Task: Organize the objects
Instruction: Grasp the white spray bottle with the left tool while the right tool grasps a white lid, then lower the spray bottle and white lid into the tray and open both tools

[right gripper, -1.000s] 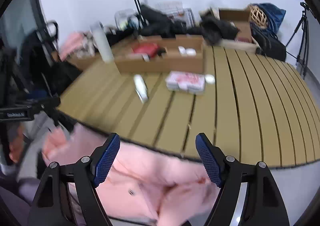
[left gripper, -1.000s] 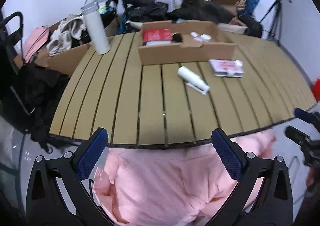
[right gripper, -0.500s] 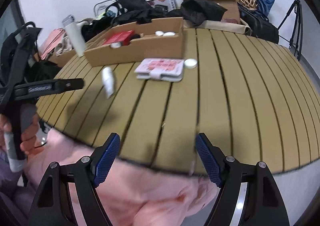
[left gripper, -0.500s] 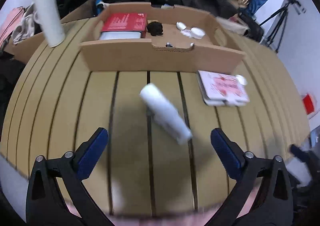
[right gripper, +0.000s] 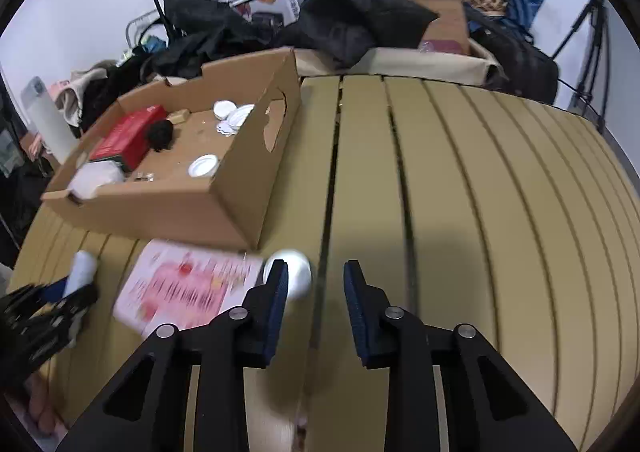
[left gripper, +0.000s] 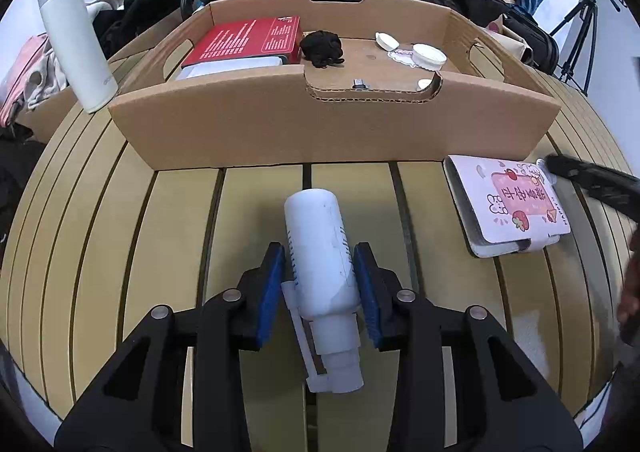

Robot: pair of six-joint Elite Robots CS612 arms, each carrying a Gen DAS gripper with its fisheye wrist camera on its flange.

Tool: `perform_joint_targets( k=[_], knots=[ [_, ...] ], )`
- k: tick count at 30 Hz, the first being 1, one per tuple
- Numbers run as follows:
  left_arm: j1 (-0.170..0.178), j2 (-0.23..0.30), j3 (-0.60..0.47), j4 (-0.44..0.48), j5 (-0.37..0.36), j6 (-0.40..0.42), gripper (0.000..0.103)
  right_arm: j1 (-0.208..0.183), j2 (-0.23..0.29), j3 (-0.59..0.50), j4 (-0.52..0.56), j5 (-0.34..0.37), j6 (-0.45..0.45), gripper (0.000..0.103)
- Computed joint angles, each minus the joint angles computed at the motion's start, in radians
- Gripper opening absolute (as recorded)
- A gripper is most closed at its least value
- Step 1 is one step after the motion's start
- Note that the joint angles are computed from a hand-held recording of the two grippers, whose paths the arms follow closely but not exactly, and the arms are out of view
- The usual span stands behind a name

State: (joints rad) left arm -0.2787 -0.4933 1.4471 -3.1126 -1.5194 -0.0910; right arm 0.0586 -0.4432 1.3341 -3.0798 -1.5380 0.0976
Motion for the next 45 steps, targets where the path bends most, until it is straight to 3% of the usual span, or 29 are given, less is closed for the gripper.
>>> perform_joint_targets(
  k=[3,4,6,10,13,15,19,22,25,31,34,39,42,45],
  knots=[
    [0.004,-0.002,0.0,0.011,-0.011,-0.002,0.032,0.015,0.017,-0.014,-0.022,-0.04,-0.03,0.007],
    [0.006,-0.002,-0.005,0.021,-0.016,-0.003,0.032,0.021,0.013,-0.01,-0.02,-0.068,-0.038,0.006],
    [0.007,-0.012,0.005,0.021,-0.016,-0.007,0.032,0.019,0.005,0.001,-0.017,-0.055,-0.029,0.006],
    [0.018,-0.077,0.095,-0.072,-0.058,-0.018,0.031,0.016,-0.048,0.086,-0.075,-0.027,0.005,0.005],
    [0.035,-0.153,0.191,-0.082,-0.094,-0.009,0.03,0.01,-0.136,0.239,-0.205,0.013,0.015,0.005],
    [0.051,-0.208,0.282,-0.145,-0.12,0.006,0.029,0.01,-0.188,0.336,-0.277,0.034,0.013,0.005],
    [0.061,-0.29,0.438,-0.282,-0.078,0.037,0.029,0.025,-0.291,0.551,-0.419,0.042,0.016,0.005],
    [0.074,-0.328,0.505,-0.319,-0.093,0.022,0.029,0.039,-0.331,0.664,-0.517,0.05,0.07,0.005],
    [0.076,-0.342,0.525,-0.343,-0.107,0.011,0.029,0.046,-0.34,0.706,-0.575,0.052,0.111,0.005],
    [0.069,-0.356,0.555,-0.424,-0.136,0.027,0.029,0.071,-0.348,0.703,-0.613,0.019,0.072,0.005],
    [0.074,-0.35,0.537,-0.384,-0.164,0.021,0.028,0.075,-0.343,0.687,-0.595,0.029,0.062,0.005],
    [0.105,-0.333,0.414,-0.255,-0.32,0.039,0.028,0.063,-0.344,0.626,-0.542,0.067,0.02,0.005],
    [0.11,-0.301,0.273,-0.161,-0.384,0.065,0.028,0.05,-0.34,0.536,-0.483,0.109,-0.031,0.005],
    [0.104,-0.238,0.087,0.004,-0.437,0.096,0.028,0.036,-0.307,0.391,-0.366,0.153,-0.069,0.005]
  ],
)
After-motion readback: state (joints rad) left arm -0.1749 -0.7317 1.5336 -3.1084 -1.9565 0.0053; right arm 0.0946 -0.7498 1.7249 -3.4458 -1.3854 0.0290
